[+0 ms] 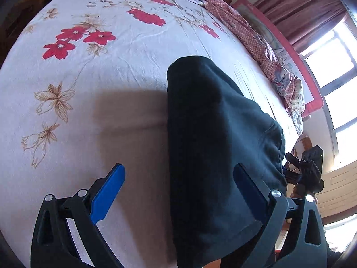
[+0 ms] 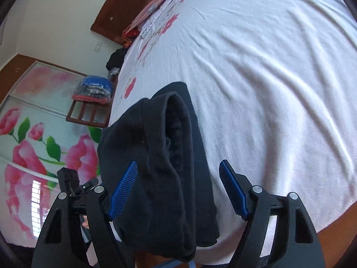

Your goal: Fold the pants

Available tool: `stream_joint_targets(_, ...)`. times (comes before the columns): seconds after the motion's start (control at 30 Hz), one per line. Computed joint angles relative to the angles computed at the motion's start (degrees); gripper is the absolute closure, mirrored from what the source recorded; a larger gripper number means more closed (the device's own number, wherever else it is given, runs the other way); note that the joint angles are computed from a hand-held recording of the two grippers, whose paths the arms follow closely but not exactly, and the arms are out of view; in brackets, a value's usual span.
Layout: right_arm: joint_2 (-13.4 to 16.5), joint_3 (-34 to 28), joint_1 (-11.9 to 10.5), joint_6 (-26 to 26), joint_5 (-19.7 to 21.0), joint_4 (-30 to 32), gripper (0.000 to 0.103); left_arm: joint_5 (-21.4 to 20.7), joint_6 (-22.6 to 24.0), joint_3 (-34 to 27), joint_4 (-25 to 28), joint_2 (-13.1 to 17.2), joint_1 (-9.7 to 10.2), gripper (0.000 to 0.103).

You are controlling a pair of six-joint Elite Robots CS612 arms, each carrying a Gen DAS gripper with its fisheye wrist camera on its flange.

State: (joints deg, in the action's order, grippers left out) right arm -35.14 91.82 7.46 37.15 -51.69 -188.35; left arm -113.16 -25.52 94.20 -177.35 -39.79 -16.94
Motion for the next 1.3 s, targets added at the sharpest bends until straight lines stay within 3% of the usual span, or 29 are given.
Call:
stream_joint_targets(0.33, 2.0, -1.1, -0.3, -0.5, 8.6, -3.3, 0.028, -15.9, -9.8, -4.7, -5.3, 5.8, 2.77, 0.005)
stream_joint_targets(0.47, 1.6, -1.8, 0.1, -4.6, 8.1, 0.8, 0.028, -20.3, -9.5, -5.8, -4.9, 6.6, 3.01, 0.006)
stream_joint_targets(0.53, 1.5, -1.7, 0.2, -5.5, 7.9, 0.9, 0.028, -23.6, -9.9, -6.9, -4.1, 7.4, 2.89, 0.014)
stream_joint_targets(0.57, 1.2, -1.5, 0.3, -6.7, 7.2, 1.4, 0.030, -23.1, -9.3, -6.8, -4.1, 7.2, 2.60, 0.015)
stream_joint_targets(0.6, 0.8, -1.3, 0.6, -7.9, 5.8, 2.6, 0.041, -22.4, -8.0, -6.7, -4.0, 6.9, 2.23, 0.015)
stream_joint_targets(0.63, 0.9, -1.2, 0.6, -7.8, 5.5, 2.5, 0.050, -21.7, -6.8, -6.6, -2.9, 6.7, 1.94, 0.027)
stream_joint_targets(0.67, 1.0, -1.0, 0.4, -7.1, 5.5, 1.8, 0.064, -20.5, -5.9, -6.4, -1.6, 6.4, 1.72, 0.046)
stream_joint_targets(0.77, 0.4, -0.5, 0.7, -8.3, 4.2, 2.0, 0.069, -22.6, -7.5, -6.6, -2.1, 7.0, 2.30, 0.077)
stream_joint_targets(0.97, -2.3, 0.1, 2.0, -9.3, 0.3, 2.6, 0.073, -21.5, -10.5, -5.9, -6.8, 6.6, 1.75, 0.084)
stream_joint_targets(1.07, -4.2, 0.1, 2.6, -13.0, -1.4, 5.5, 0.074, -22.1, -11.7, -5.5, -9.9, 6.2, 1.59, 0.085)
stream_joint_targets(1.3, -5.5, -3.9, 2.9, -18.1, -1.9, 8.8, 0.074, -23.0, -12.3, -7.6, -13.7, 5.0, 2.32, 0.085)
